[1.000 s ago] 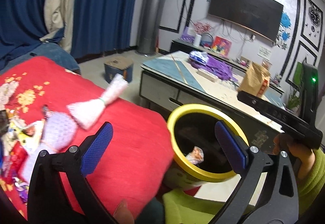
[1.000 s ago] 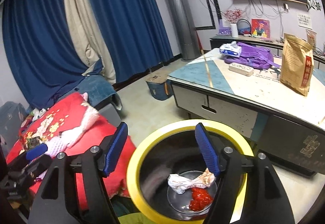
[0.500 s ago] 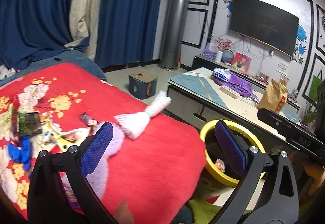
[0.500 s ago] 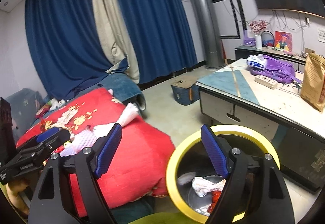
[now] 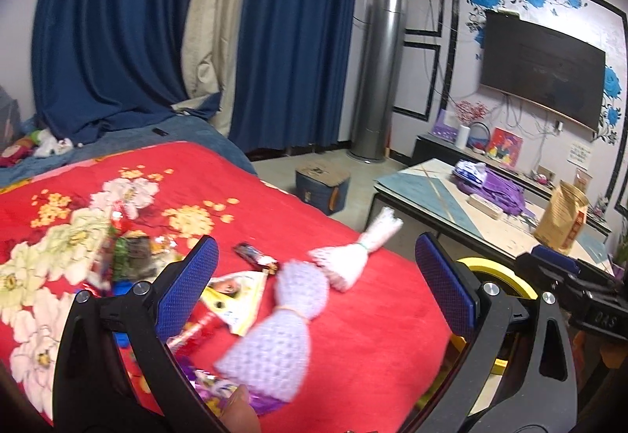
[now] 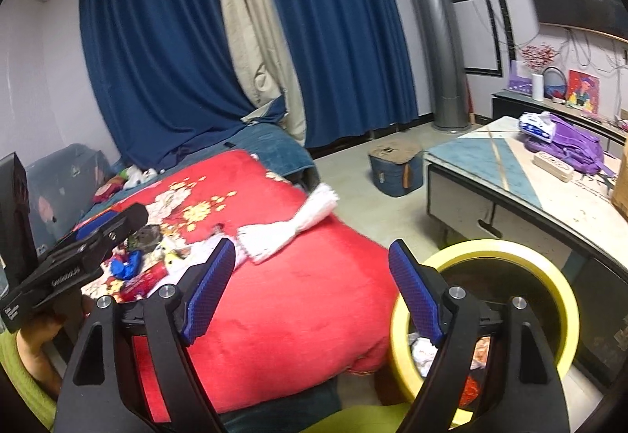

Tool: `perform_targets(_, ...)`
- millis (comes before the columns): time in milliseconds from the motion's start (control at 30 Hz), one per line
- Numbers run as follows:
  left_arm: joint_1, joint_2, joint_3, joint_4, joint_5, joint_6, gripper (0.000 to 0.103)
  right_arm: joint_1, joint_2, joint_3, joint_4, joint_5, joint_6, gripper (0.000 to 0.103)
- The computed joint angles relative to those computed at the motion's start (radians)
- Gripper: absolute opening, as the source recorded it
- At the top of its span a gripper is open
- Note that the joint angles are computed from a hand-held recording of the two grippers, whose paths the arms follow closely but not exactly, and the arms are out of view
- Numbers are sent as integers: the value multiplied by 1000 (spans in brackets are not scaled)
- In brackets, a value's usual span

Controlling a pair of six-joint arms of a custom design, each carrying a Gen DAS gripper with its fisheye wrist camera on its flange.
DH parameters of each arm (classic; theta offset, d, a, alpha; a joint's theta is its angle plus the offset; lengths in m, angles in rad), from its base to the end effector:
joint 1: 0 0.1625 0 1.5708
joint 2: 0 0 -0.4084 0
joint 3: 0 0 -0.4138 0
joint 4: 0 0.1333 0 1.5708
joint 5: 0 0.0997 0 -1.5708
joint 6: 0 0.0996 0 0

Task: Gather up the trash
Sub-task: 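Move both open tools back over the trash on the bedspread, then grasp the white foam net with the right tool while the left tool grasps the red snack wrapper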

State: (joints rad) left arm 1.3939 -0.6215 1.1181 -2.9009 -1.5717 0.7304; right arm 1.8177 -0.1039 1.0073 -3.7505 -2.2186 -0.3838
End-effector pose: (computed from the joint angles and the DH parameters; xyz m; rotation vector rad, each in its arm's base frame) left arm -0.0161 -0.8470 0.2100 1.1781 2.4151 -1.1446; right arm 0.2585 -0.7261 -0.0478 0.1489 -2.0842 1.4537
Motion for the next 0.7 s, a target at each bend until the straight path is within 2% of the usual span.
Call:
perform_targets(200,14,3,-34,-21,9,-9,92,12,48,-87,105,29,13,78)
perform_targets(500,37,19,-104,-29,42,-28,92,25,153,-285,297,48,28,79)
perform_targets(700,57,53,-195,8,89,-55,92,26,255,-482,480,44,44,79)
